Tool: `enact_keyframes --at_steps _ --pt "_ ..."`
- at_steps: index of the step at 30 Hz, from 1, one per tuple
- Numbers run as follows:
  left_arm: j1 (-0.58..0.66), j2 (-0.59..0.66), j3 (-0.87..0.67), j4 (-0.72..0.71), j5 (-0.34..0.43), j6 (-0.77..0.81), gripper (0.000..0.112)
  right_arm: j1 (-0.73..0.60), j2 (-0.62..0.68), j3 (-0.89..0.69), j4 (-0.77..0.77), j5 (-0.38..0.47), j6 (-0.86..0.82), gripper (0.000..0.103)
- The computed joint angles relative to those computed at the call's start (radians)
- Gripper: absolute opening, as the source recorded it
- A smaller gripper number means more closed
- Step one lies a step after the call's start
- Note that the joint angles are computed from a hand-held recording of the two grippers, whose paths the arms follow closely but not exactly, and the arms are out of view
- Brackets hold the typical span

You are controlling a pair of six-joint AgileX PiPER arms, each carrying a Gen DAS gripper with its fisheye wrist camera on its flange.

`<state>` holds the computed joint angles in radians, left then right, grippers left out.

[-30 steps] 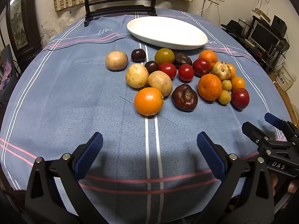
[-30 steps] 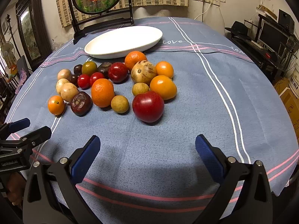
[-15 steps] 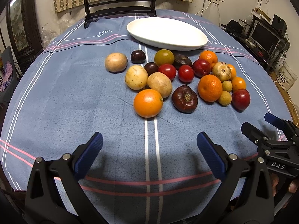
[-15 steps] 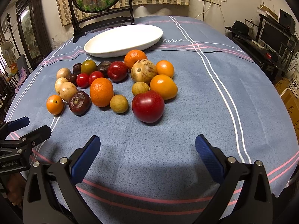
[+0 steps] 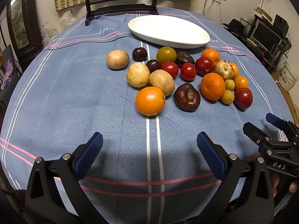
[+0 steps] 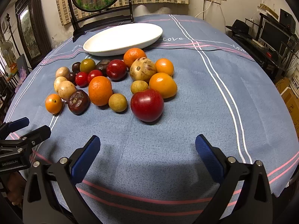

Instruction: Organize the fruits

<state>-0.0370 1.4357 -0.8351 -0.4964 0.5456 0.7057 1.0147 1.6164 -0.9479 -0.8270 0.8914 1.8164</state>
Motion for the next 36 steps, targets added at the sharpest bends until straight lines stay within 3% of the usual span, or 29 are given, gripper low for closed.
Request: enact_keyframes --at_steps 36 --pt "0.007 -0.007 0.005 0.015 -0.001 -0.013 0.101 0.004 -0.003 0.007 0.005 -0.001 0.007 0.102"
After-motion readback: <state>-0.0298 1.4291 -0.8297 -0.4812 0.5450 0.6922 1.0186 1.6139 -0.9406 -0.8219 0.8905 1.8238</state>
